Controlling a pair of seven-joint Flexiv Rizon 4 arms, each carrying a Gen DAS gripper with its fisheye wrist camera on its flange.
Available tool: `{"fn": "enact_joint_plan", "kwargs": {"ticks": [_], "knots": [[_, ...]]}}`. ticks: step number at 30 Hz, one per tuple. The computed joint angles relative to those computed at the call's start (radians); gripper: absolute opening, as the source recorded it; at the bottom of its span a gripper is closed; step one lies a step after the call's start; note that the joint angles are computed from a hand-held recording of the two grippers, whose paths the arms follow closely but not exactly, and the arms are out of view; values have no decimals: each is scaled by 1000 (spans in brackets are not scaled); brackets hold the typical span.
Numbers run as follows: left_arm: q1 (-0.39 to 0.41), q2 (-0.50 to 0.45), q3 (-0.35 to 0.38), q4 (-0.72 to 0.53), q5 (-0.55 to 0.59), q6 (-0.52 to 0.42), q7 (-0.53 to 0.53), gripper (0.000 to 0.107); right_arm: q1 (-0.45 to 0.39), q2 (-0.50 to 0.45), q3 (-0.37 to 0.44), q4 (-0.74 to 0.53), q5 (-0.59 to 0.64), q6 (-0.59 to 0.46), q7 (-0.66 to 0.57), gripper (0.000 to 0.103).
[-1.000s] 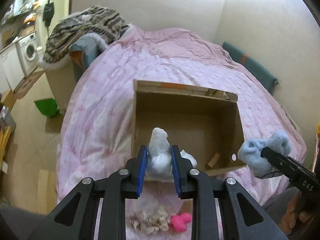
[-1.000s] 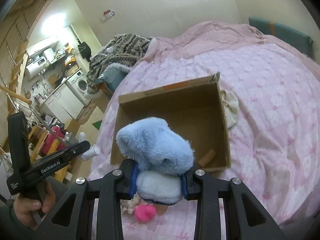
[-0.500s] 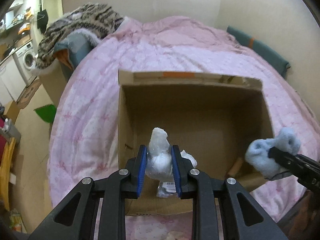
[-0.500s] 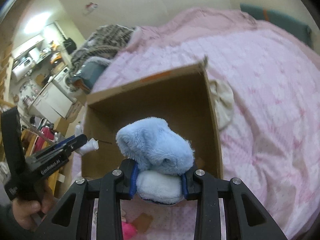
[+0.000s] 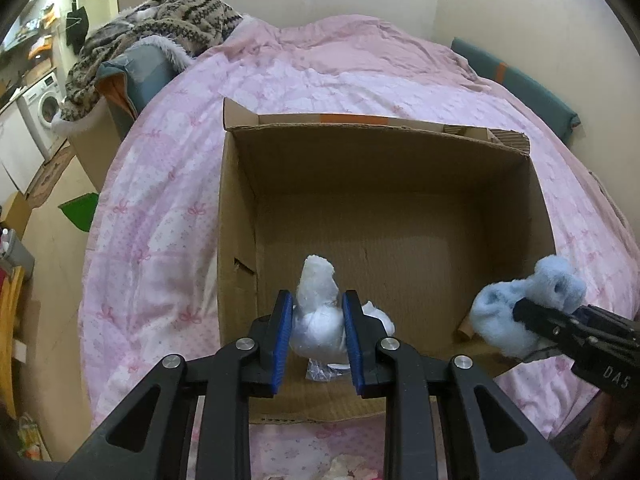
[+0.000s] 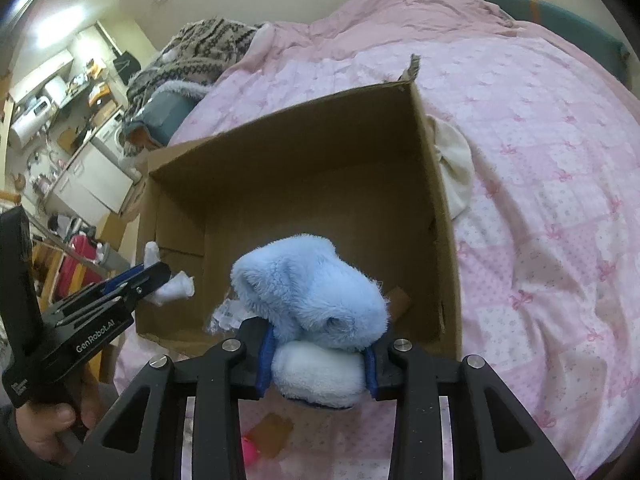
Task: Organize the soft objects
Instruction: 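Carry the white sock and blue sock bundle over the box with both tools, then open both tools to release the socks into the box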
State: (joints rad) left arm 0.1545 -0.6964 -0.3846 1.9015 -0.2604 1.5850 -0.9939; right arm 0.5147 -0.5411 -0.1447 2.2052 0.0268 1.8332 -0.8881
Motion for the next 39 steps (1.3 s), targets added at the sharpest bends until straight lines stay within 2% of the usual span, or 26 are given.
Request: {"fn": "enact_joint_plan", "kwargs": {"ticks": [8, 16, 22, 24, 28, 30, 39], "knots": [[2, 1, -1, 3, 7, 3, -8, 22, -35, -4, 34, -6, -15, -8, 1, 41], [2, -2, -2, 3, -1, -4, -6, 25, -30, -3, 34, -3, -16, 2, 3, 45], [8, 0, -9, 8, -3, -7, -5, 27, -45, -4, 53, -5, -14, 12, 5, 54], [12, 5, -13, 10, -7, -14, -5, 32, -54, -5, 63, -5, -14, 24, 2, 57], [47, 12, -55, 40, -2, 37, 1, 66, -36, -4, 49, 1, 8, 58, -6, 71], [74, 15, -82, 54, 15, 56, 2, 72, -8, -1, 25, 8, 32, 75, -13, 76], [66, 37, -48, 66, 47, 63, -42, 73, -21, 6, 44, 11, 67, 79, -28, 77]]}}
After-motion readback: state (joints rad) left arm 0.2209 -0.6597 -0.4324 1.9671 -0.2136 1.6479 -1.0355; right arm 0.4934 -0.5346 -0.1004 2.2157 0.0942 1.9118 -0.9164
